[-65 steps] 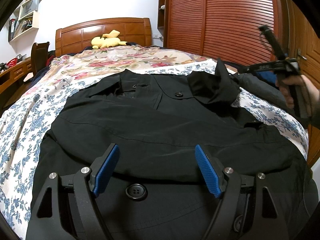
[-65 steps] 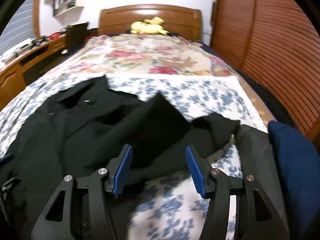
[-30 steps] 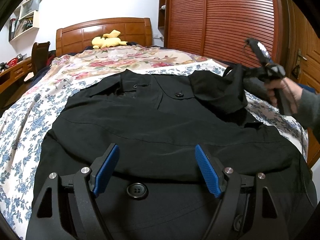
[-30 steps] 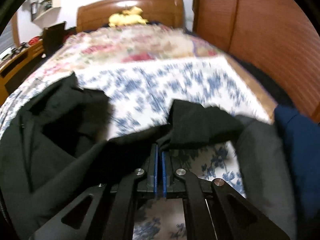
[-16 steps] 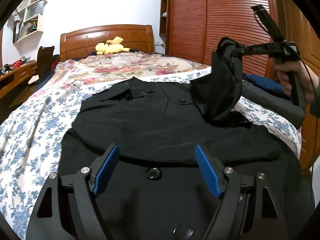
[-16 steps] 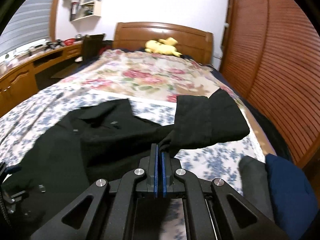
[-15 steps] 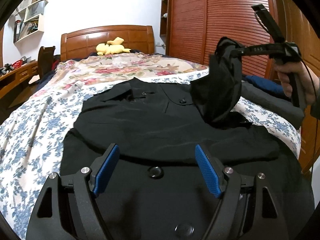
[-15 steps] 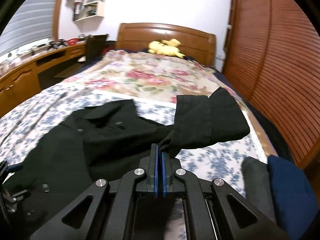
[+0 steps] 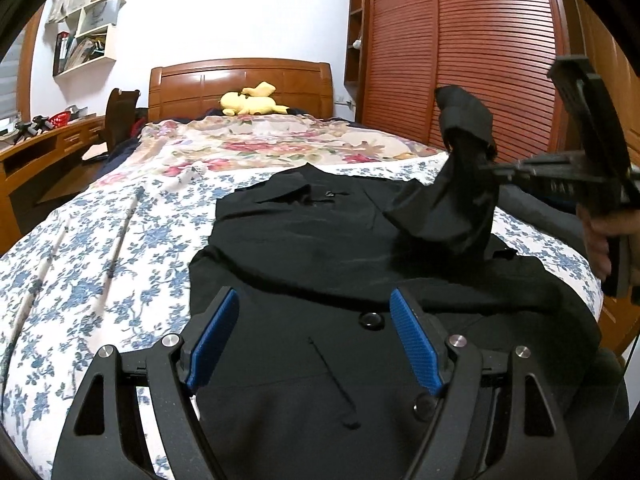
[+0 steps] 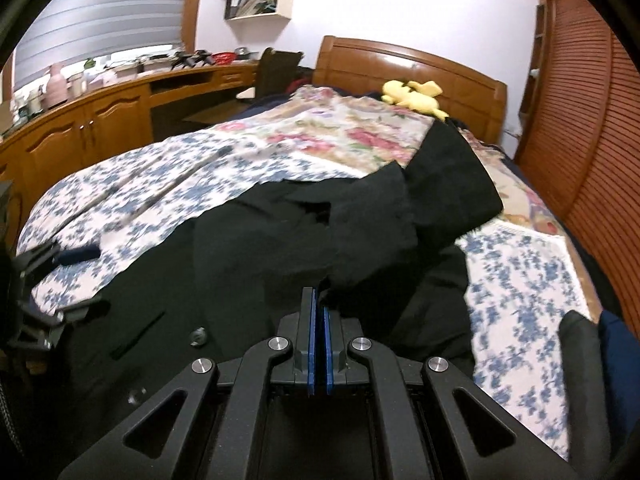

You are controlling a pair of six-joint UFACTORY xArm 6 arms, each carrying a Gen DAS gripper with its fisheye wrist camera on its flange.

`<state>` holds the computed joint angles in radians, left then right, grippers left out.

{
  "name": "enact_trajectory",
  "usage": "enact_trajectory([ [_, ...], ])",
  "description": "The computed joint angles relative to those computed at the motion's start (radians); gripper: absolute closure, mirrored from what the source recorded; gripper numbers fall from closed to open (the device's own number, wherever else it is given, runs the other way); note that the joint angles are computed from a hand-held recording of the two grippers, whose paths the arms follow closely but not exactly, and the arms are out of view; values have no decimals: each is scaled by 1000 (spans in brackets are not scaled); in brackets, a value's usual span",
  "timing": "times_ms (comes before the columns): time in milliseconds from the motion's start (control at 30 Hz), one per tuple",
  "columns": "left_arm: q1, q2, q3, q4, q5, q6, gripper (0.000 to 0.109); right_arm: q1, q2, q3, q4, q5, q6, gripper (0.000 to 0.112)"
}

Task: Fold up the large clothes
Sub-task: 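Fold the coat side over the center with the right tool and release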

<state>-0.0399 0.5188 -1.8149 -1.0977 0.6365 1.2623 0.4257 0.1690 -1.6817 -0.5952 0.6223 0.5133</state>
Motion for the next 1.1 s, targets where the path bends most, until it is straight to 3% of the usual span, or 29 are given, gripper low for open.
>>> enact_trajectory([
  [500,64,13,-30,-50,27,23,30,17,70,-47,83,-34,-77,109],
  [767,98,32,-43,-32,20,8,30,37,89,0,255,-72,-179,109],
  [1100,117,31,-46,-31,35,8,30,52,137,-67,276,24,-173,99],
])
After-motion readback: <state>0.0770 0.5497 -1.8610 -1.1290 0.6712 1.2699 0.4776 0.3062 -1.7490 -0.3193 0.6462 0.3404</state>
